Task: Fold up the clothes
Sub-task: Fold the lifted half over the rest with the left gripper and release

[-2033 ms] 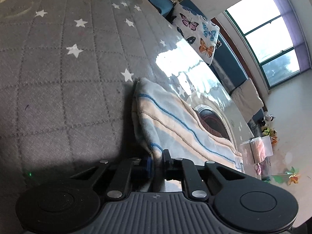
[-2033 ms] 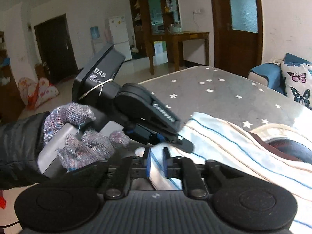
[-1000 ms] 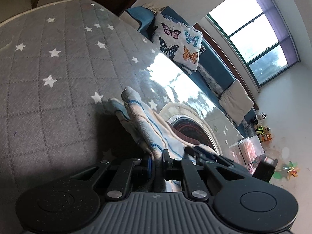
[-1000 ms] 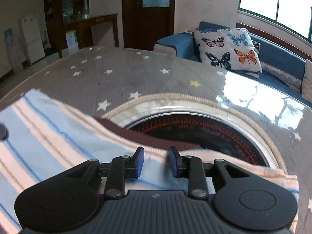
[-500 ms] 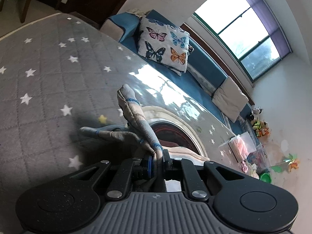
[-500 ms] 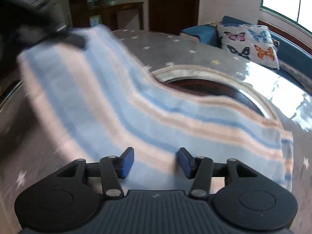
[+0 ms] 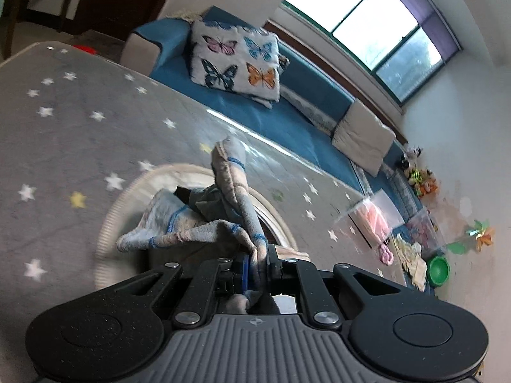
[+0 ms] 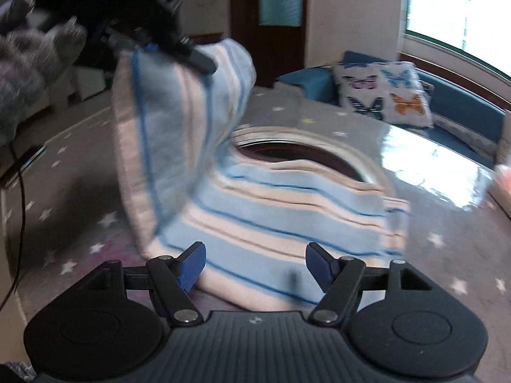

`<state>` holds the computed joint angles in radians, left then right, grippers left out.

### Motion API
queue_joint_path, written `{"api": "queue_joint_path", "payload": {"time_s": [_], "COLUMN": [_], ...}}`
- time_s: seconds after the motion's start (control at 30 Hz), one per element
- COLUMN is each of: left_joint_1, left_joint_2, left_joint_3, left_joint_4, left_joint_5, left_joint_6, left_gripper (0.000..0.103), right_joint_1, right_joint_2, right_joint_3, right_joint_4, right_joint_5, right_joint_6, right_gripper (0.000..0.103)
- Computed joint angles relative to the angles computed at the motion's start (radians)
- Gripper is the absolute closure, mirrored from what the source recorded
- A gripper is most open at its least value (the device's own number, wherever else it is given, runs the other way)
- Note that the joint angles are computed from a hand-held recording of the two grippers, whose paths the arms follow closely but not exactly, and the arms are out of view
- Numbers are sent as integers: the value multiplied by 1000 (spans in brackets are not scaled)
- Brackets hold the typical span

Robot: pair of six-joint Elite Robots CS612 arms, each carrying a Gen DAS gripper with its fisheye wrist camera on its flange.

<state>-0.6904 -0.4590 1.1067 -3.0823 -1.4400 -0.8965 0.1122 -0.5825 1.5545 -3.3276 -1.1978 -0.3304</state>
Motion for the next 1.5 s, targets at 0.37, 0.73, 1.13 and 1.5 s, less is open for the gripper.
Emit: {"api": "queue_joint_path", "payload": {"time_s": [0.37,0.73,1.13,1.5], "left_joint_1": [-24,-33,-40,-37], "left_joint_2": [154,222,162,76], "left_joint_3": [-289,-412,-284,-95], "left_joint_4": [235,341,218,145], "left_joint_5": [-88,-151,-98,91], "left_joint_6": [48,94,198,235], "left_gripper": [93,76,44,29], "right_joint_1": [-68,-92,-110,-100], "right_joint_2": [3,17,2,30], "right_joint_3": [32,29,47,-54], "right_joint_4": [-3,8,-9,-21], "right_joint_5": [1,43,84,125], "right_joint_6": [98,123,150,220], "right_gripper": [32,31,31,33]}}
